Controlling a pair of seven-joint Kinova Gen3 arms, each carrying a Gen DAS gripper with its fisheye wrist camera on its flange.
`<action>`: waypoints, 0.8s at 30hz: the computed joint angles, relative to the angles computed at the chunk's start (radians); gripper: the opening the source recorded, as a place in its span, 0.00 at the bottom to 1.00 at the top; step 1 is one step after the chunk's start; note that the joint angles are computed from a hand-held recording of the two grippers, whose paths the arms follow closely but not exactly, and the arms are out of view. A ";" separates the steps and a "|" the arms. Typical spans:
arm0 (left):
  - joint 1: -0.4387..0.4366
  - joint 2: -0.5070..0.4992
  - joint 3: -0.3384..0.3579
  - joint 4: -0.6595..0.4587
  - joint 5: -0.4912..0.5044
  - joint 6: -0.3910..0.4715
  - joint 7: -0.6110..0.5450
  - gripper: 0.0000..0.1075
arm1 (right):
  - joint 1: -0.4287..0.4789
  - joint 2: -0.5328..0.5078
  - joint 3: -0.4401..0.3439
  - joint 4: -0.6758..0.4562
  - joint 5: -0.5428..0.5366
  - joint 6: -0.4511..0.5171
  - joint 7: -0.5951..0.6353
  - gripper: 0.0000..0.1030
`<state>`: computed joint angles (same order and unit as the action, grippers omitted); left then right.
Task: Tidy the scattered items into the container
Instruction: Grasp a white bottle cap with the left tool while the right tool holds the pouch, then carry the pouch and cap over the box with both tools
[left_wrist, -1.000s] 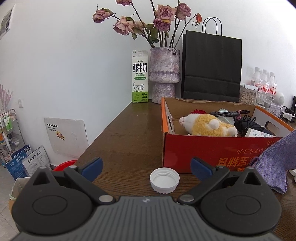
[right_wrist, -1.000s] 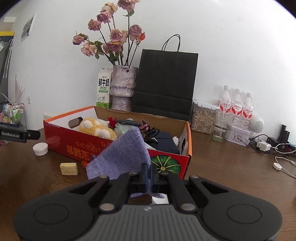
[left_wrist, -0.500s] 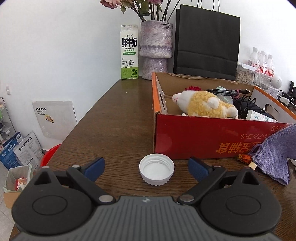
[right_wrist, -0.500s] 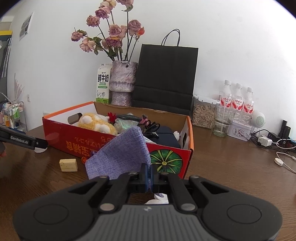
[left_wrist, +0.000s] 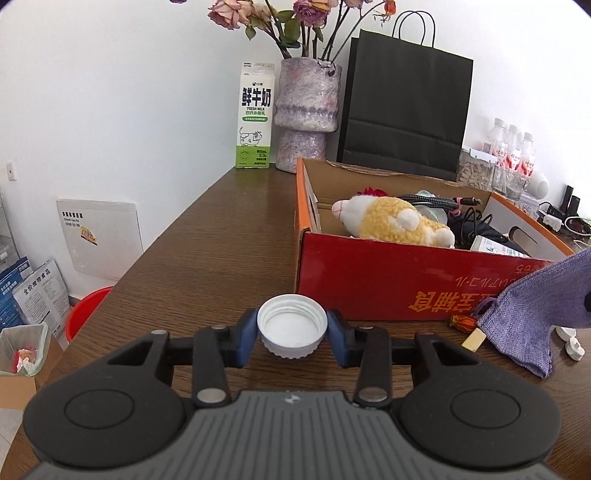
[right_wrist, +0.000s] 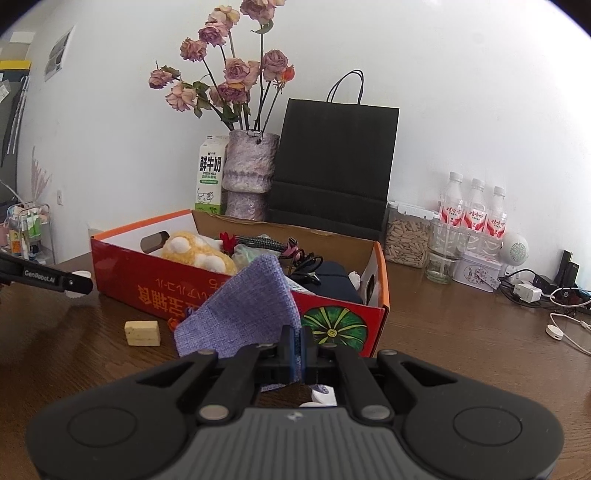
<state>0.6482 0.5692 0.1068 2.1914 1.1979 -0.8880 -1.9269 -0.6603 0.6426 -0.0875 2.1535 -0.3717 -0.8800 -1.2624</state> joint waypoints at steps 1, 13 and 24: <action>0.005 0.001 0.001 0.002 0.005 -0.009 0.008 0.38 | -0.008 -0.001 0.003 0.000 -0.012 0.000 0.008 0.02; 0.069 -0.008 0.027 0.020 0.015 -0.108 0.022 0.38 | -0.047 -0.026 0.002 0.030 -0.083 -0.072 0.035 0.02; 0.097 -0.035 0.040 0.016 -0.013 -0.158 0.022 0.38 | -0.078 -0.046 -0.013 0.060 -0.107 -0.184 0.117 0.01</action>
